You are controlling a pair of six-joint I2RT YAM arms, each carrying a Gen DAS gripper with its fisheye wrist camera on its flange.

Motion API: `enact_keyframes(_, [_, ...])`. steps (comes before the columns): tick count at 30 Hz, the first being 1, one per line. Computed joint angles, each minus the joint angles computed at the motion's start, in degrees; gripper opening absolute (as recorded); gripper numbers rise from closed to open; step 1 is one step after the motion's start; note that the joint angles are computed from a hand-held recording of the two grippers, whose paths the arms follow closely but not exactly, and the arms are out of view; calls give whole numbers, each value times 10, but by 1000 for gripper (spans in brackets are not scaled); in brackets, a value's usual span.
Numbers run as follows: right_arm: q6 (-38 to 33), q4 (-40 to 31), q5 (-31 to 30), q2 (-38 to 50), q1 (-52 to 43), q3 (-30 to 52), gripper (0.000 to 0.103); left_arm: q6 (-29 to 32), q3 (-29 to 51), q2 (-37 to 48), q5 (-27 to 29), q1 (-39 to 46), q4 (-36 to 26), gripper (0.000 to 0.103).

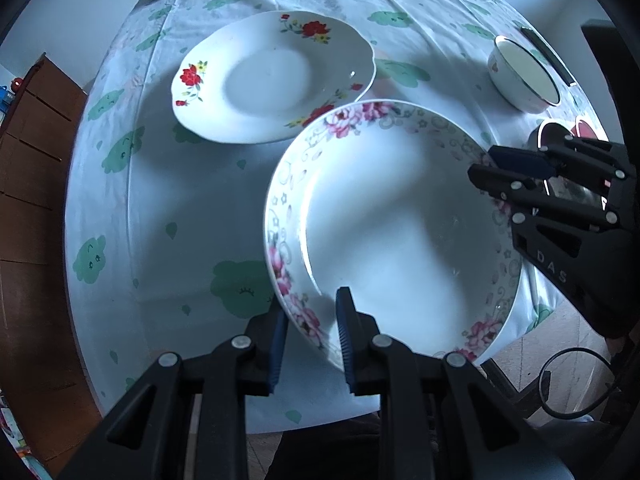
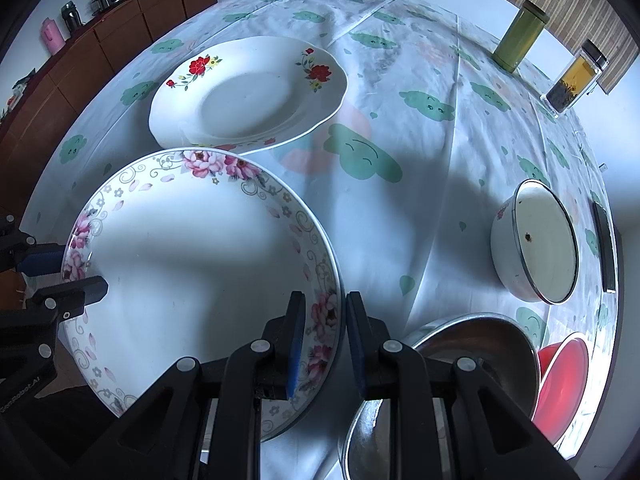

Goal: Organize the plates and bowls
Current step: 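Lower the floral bowl onto the blue-patterned plate with both grippers, then open both grippers and release the floral bowl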

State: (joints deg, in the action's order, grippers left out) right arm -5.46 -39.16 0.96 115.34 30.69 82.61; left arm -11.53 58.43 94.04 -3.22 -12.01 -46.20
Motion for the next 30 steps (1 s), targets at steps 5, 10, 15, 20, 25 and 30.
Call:
enact_keyframes(5, [2,2,-2,-1,-1,-2,23,0,-1,3,-13,-5,3,22])
enact_keyframes(10, [0,2,-1,0,0,-1,23,7,0,7,-20,-4,6,22])
enact_keyframes(15, [8,2,-3,2,-1,2,23,12,0,8,-24,-6,8,22])
enact_keyframes(20, [11,6,-1,3,1,0,23,10,0,7,-22,-9,7,22])
enact_keyframes(25, [17,11,-3,1,0,-4,25,16,-4,3,-13,2,12,26])
enact_keyframes(30, [25,16,-15,0,-4,-7,29,18,-5,6,-2,22,12,37])
